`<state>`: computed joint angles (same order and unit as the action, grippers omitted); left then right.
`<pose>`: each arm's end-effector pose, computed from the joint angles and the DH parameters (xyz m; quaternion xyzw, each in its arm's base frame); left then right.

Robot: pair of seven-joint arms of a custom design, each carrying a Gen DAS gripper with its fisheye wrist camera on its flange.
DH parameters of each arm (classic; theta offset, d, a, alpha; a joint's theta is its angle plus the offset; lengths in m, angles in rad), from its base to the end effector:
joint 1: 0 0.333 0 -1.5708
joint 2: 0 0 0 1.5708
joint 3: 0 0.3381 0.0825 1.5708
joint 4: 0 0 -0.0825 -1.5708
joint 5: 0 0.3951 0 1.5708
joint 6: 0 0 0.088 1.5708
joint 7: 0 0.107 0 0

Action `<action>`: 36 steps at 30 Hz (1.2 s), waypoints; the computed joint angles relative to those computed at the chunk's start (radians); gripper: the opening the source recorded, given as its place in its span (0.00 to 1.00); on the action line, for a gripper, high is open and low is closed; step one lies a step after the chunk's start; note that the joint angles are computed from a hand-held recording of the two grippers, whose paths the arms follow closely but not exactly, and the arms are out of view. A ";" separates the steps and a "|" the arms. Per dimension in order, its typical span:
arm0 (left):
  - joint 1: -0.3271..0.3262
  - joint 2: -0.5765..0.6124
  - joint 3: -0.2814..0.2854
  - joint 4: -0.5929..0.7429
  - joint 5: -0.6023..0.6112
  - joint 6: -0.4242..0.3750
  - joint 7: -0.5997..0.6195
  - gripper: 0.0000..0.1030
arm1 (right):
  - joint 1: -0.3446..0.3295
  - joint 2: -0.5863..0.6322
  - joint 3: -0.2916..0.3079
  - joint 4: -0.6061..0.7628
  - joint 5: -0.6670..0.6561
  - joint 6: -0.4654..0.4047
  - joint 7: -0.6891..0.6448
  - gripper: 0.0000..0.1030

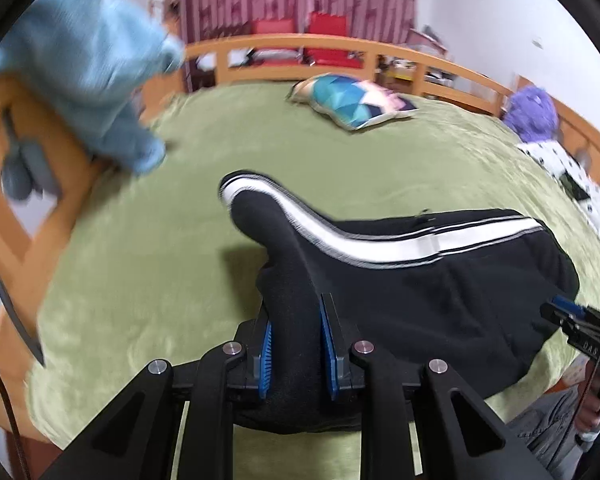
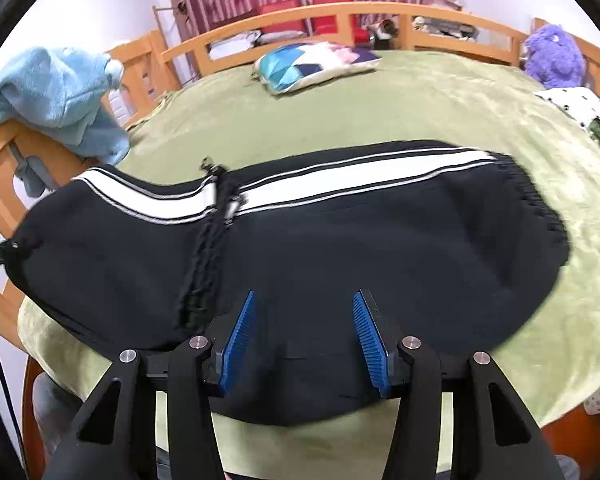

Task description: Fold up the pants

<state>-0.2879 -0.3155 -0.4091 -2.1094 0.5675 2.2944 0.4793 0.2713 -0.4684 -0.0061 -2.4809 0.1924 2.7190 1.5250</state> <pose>0.3853 -0.3401 0.6116 -0.6875 0.6221 -0.2471 0.2816 0.4357 0.1108 0.5527 -0.7141 0.6056 -0.1617 0.3115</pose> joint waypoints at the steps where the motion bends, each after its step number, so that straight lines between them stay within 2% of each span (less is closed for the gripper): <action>1: 0.001 0.029 -0.028 0.048 0.031 -0.039 0.003 0.19 | -0.006 -0.006 -0.009 -0.001 0.002 -0.004 -0.001 0.49; 5: -0.046 0.162 -0.084 0.225 0.136 -0.169 0.001 0.18 | -0.003 -0.024 -0.080 0.005 0.060 -0.032 -0.058 0.49; 9: -0.127 0.329 -0.103 0.423 0.221 -0.291 0.004 0.18 | -0.013 -0.039 -0.126 0.001 0.105 -0.025 -0.146 0.49; 11: -0.172 0.399 -0.097 0.505 0.250 -0.334 0.004 0.18 | -0.013 -0.041 -0.156 0.008 0.132 -0.036 -0.203 0.49; 17: -0.312 0.603 -0.054 0.735 0.298 -0.413 0.048 0.18 | -0.047 -0.018 -0.191 0.020 0.198 -0.050 -0.302 0.50; 22: -0.387 0.707 -0.005 0.836 0.271 -0.403 0.079 0.18 | -0.076 0.014 -0.197 0.026 0.253 -0.080 -0.355 0.50; 28: -0.416 0.736 0.051 0.831 0.186 -0.323 0.087 0.18 | -0.114 0.024 -0.177 0.023 0.273 -0.106 -0.381 0.50; 31: -0.442 0.736 0.085 0.822 0.170 -0.308 0.094 0.18 | -0.123 0.016 -0.164 0.016 0.278 -0.114 -0.376 0.50; 33: -0.447 0.714 0.104 0.793 0.147 -0.270 0.097 0.21 | -0.125 0.011 -0.155 0.015 0.276 -0.115 -0.371 0.50; 36: -0.424 0.640 0.120 0.693 0.070 -0.147 0.096 0.21 | -0.116 0.011 -0.146 0.022 0.279 -0.112 -0.370 0.50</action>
